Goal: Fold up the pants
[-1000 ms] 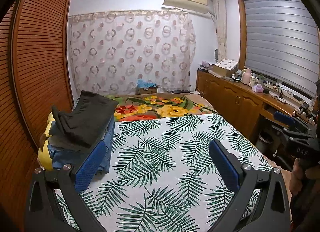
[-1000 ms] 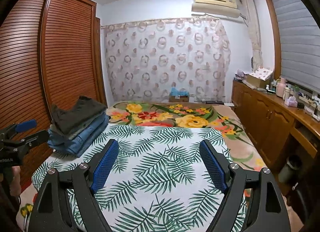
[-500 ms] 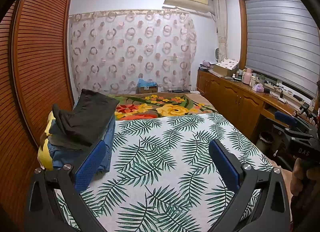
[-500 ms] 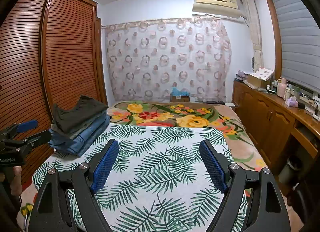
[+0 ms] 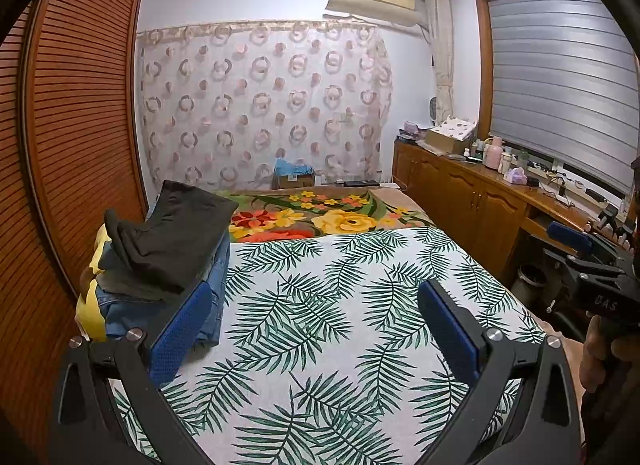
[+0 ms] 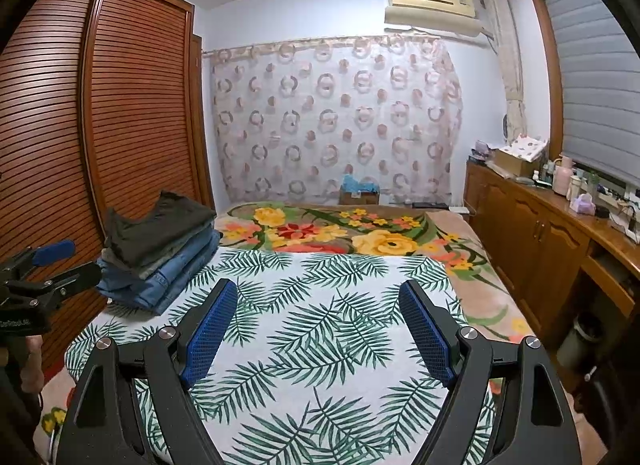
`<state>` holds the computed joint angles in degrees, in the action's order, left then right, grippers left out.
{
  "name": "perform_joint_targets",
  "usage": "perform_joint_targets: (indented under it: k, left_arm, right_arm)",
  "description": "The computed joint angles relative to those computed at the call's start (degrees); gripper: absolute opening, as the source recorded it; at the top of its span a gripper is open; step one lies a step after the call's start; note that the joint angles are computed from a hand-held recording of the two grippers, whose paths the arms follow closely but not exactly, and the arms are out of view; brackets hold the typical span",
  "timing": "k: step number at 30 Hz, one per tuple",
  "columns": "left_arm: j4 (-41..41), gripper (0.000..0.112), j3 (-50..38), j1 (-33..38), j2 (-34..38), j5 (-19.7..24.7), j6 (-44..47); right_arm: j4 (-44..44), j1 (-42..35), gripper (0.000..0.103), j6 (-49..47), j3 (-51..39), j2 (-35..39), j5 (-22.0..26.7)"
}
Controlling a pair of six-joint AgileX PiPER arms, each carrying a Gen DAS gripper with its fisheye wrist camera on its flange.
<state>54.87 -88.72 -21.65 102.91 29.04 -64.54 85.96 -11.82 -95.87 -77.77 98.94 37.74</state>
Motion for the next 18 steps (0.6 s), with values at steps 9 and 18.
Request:
perform_joint_targets:
  k: [9,18]
  left_arm:
    - [0.57,0.103,0.20,-0.12,-0.16,0.11,-0.68]
    - [0.77,0.103,0.32,-0.09,-0.18,0.06,-0.83]
  right_arm:
    - [0.73,0.31,0.084,-0.90,0.63,-0.16,-0.67]
    - [1.47,0.74,0.084,-1.61,1.40,-0.52,-1.69]
